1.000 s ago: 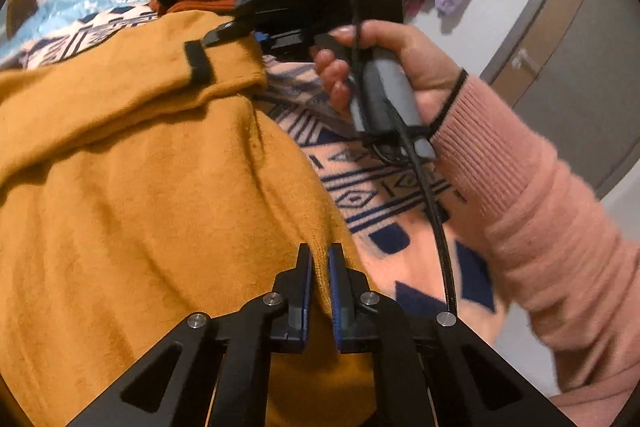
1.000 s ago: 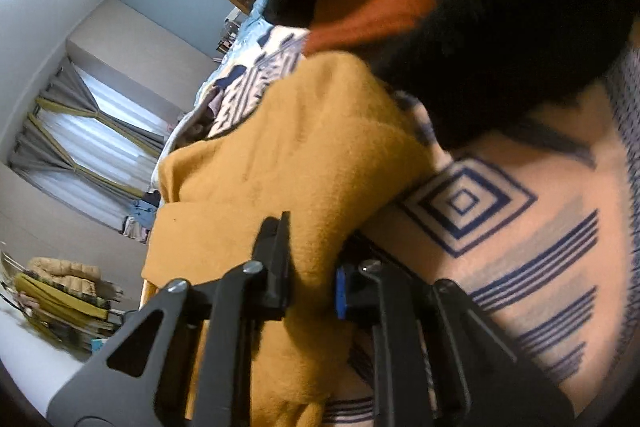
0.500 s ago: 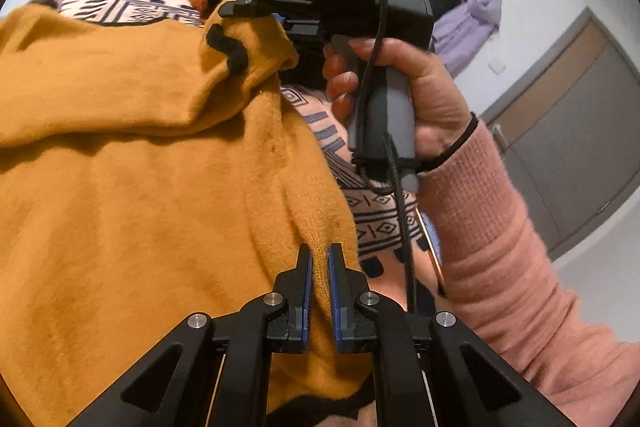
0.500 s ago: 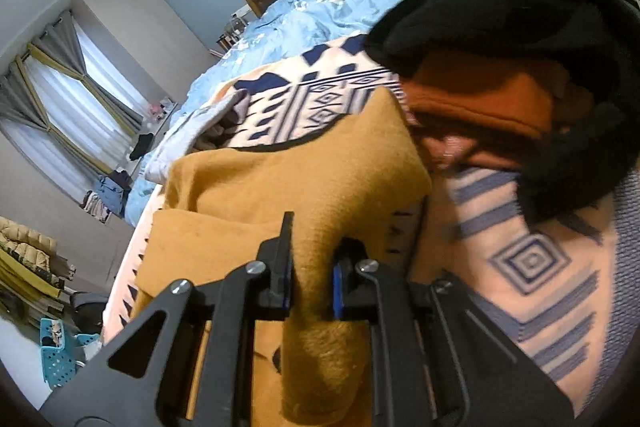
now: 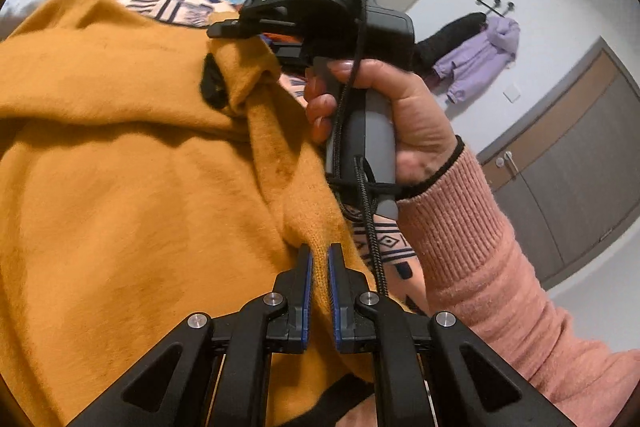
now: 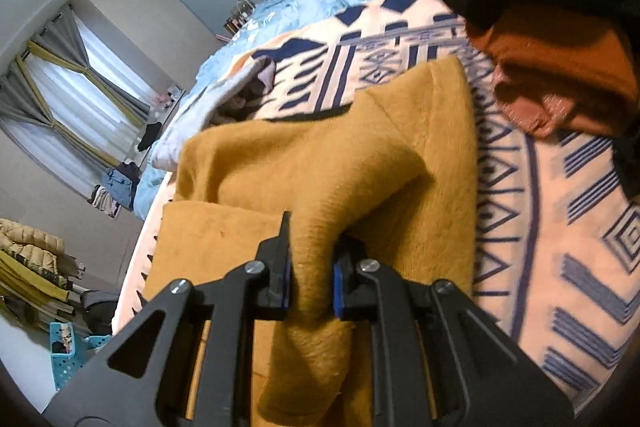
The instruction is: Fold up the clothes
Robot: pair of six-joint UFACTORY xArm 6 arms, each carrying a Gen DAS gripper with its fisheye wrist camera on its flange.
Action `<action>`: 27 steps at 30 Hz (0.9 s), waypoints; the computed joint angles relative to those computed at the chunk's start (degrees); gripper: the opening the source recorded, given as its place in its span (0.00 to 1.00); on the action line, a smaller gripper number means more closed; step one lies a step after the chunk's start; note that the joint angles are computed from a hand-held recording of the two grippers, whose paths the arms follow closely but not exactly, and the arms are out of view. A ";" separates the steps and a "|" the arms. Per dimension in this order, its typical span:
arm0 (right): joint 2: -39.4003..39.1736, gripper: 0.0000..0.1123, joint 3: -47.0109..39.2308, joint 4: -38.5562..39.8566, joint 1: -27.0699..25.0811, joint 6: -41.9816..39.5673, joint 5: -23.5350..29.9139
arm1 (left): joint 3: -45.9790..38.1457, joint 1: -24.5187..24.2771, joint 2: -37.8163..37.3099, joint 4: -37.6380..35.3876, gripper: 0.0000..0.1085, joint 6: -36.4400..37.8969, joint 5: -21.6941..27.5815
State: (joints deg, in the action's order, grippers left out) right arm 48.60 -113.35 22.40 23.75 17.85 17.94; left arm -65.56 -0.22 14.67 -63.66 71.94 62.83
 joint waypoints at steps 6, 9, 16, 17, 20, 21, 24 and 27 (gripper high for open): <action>0.52 0.33 -1.18 3.94 0.45 -3.94 0.97 | -0.52 -0.90 1.27 0.01 0.06 -0.54 -1.62; -1.41 0.33 0.79 7.26 0.85 -8.74 0.28 | -0.96 -1.36 1.97 0.49 0.06 -1.42 -1.73; -9.55 0.33 9.57 17.38 2.06 -22.91 -4.27 | -1.29 -0.82 2.58 0.93 0.06 -1.01 -0.47; -11.04 0.33 11.31 19.96 2.26 -25.85 -5.26 | -1.26 -0.89 2.57 0.90 0.06 -0.97 -0.50; -15.64 0.33 17.30 25.44 2.81 -33.29 -9.02 | -1.27 -1.06 2.62 0.84 0.06 -0.93 -0.39; -17.17 0.33 19.82 24.08 2.88 -32.78 -10.66 | -1.32 -1.16 2.67 0.85 0.06 -0.97 -0.38; -20.09 0.33 25.61 20.45 2.86 -30.36 -12.99 | -1.80 -0.80 3.29 1.06 0.06 -0.71 0.53; -20.73 0.33 28.42 17.45 3.25 -28.40 -11.76 | -2.65 0.18 4.13 1.85 0.06 -0.12 1.74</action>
